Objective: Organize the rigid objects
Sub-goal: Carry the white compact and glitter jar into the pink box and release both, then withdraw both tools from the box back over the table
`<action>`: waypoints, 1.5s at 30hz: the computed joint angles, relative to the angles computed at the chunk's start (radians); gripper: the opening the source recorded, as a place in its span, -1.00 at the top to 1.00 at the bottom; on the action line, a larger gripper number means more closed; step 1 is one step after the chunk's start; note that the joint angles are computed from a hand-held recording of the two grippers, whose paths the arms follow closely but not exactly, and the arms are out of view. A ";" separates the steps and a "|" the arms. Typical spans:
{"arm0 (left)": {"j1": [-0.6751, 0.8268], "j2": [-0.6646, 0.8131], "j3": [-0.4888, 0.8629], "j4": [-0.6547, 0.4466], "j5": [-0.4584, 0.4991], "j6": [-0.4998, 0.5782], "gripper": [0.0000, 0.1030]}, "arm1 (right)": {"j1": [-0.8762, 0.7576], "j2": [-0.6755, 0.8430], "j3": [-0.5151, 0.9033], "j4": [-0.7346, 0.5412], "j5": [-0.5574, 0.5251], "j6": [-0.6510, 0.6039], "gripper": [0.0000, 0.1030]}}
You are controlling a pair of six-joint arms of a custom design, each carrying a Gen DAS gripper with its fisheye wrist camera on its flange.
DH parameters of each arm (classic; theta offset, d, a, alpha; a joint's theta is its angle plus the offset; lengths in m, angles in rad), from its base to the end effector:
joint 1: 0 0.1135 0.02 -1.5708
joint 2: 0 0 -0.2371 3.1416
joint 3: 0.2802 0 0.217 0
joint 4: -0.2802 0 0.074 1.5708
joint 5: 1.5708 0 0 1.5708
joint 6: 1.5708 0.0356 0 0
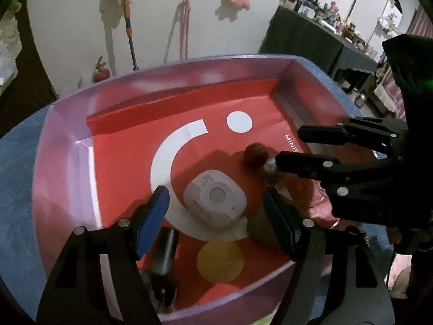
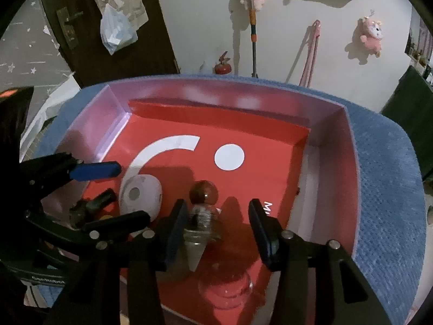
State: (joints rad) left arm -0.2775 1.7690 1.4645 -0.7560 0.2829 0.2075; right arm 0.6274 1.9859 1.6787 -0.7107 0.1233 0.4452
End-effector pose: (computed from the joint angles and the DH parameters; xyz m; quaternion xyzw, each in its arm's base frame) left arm 0.3209 -0.1017 0.2463 0.2646 0.9214 -0.1451 0.2449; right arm 0.3183 0.2254 0.2316 -0.0706 0.9578 0.0882 0.2645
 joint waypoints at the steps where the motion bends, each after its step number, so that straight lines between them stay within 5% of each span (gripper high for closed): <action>1: 0.004 -0.030 -0.019 0.005 0.002 -0.005 -0.37 | 0.005 -0.017 -0.007 -0.002 0.006 0.007 -0.02; 13: 0.073 -0.475 -0.278 0.066 0.059 -0.063 -0.74 | 0.155 -0.316 -0.147 -0.013 0.176 0.105 -0.47; 21: 0.133 -0.840 -0.450 0.059 0.105 -0.108 -0.85 | 0.430 -0.512 -0.221 -0.076 0.480 0.227 -0.97; 26: 0.140 -1.037 -0.560 0.052 0.088 -0.142 -0.89 | 0.632 -0.552 -0.244 -0.183 0.702 0.381 -1.00; 32: 0.086 -1.281 -0.717 0.030 -0.020 -0.173 -0.89 | 0.843 -0.504 -0.276 -0.366 0.905 0.722 -1.00; 38: -0.180 -1.476 -0.863 -0.015 -0.312 -0.304 -0.89 | 0.960 -0.379 -0.310 -0.530 0.982 1.069 -1.00; 45: -0.414 -1.541 -0.976 -0.062 -0.525 -0.439 -0.89 | 0.981 -0.302 -0.442 -0.432 0.939 1.216 -1.00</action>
State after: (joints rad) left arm -0.6916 0.2276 0.4887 -0.8176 -0.2420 -0.2311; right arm 1.6085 1.6839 1.2369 -1.1427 1.0623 1.6612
